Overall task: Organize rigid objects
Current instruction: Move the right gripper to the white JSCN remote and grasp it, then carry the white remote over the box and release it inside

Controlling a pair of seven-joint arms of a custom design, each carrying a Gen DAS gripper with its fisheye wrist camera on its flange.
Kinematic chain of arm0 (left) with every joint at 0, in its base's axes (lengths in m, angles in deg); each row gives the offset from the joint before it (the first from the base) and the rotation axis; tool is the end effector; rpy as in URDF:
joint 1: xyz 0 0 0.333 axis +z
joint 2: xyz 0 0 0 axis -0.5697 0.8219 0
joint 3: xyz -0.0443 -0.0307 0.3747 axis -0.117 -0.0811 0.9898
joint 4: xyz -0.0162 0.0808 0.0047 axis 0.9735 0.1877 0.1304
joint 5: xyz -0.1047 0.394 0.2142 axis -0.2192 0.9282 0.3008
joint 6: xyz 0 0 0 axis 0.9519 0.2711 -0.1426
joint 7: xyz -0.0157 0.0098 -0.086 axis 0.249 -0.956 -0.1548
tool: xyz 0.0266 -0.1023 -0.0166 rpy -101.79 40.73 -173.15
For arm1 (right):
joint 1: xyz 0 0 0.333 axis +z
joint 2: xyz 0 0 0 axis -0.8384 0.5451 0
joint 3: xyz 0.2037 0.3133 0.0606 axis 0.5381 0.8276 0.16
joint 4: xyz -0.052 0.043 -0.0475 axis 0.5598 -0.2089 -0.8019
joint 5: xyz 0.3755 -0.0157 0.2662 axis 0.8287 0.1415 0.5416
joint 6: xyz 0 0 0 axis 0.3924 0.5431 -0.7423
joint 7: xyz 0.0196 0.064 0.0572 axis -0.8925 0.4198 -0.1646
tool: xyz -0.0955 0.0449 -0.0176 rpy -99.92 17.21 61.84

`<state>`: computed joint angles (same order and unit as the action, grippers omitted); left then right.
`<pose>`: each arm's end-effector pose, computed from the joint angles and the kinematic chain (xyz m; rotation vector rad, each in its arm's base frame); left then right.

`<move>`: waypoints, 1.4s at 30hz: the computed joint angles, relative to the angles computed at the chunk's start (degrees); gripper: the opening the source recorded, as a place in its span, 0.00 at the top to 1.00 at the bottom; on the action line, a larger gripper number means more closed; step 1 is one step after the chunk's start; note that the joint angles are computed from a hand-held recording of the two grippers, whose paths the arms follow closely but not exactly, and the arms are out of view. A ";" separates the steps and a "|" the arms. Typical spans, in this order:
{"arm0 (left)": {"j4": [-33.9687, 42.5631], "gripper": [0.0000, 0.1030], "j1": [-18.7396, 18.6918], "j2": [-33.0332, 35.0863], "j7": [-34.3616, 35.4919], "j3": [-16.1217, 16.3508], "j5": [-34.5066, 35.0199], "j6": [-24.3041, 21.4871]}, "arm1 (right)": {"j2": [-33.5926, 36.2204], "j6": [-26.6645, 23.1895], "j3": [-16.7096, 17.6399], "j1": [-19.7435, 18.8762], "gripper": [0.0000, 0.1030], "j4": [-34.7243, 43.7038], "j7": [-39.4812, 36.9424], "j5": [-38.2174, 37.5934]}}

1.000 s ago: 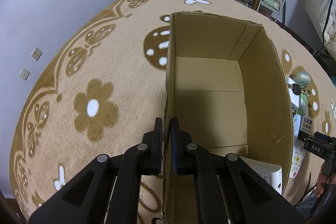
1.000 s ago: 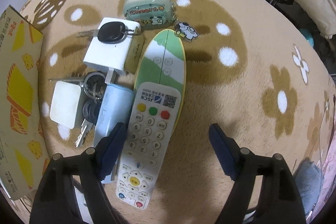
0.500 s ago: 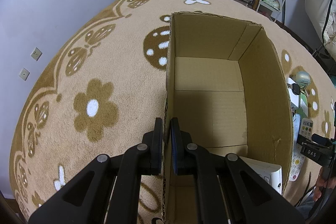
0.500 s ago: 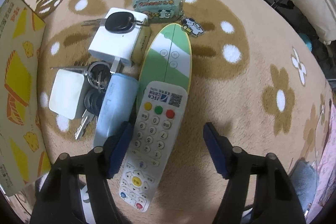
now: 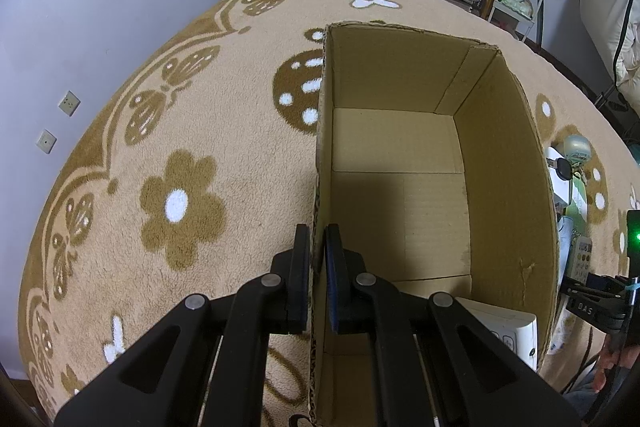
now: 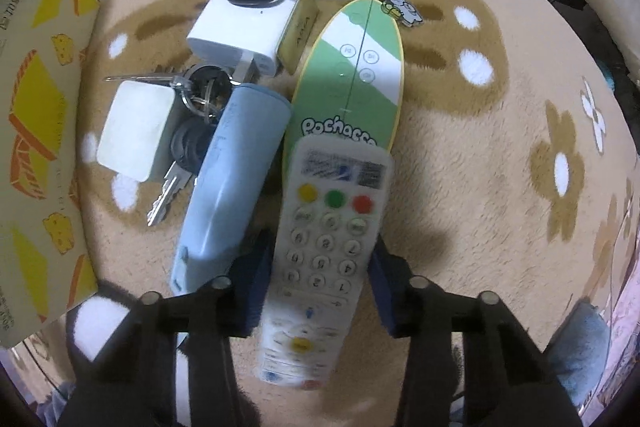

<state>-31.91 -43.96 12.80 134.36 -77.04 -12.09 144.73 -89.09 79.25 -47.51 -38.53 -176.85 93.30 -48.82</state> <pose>0.6475 -0.2293 0.5478 -1.4902 2.3918 -0.4346 0.4991 0.2338 0.4639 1.4444 -2.7821 0.1074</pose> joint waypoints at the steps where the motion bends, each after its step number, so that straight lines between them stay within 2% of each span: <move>1: 0.00 0.93 -0.02 -0.05 0.01 0.00 -0.01 -0.06 | -0.20 0.53 -0.05 0.06 0.57 -0.17 -0.28 0.36; 4: -0.03 0.93 -0.04 -0.07 -0.06 0.01 -0.06 -0.05 | -1.06 1.46 -0.45 -0.39 0.57 -0.50 -1.42 0.47; 8: -0.08 0.93 -0.03 -0.11 0.05 0.01 -0.15 -0.02 | -3.09 0.01 0.30 -1.01 0.57 -0.83 0.32 -3.36; 21: -0.06 0.93 -0.03 -0.10 -0.03 0.02 -0.27 -0.09 | -8.52 10.14 1.95 -4.19 0.57 -4.12 8.54 -13.87; 29: -0.08 0.93 0.13 -0.21 0.03 0.03 -1.27 -0.19 | -10.20 14.35 3.33 -5.81 0.57 -4.56 13.25 -19.61; 34: -0.23 0.94 0.01 -0.29 0.09 0.01 -0.51 -0.06 | -9.74 16.21 3.77 -5.98 0.57 -2.67 11.76 -21.81; 42: -0.23 0.94 -0.02 -0.27 0.19 -0.01 -0.63 -0.01 | -5.39 17.88 3.70 -5.31 0.57 4.65 7.93 -25.66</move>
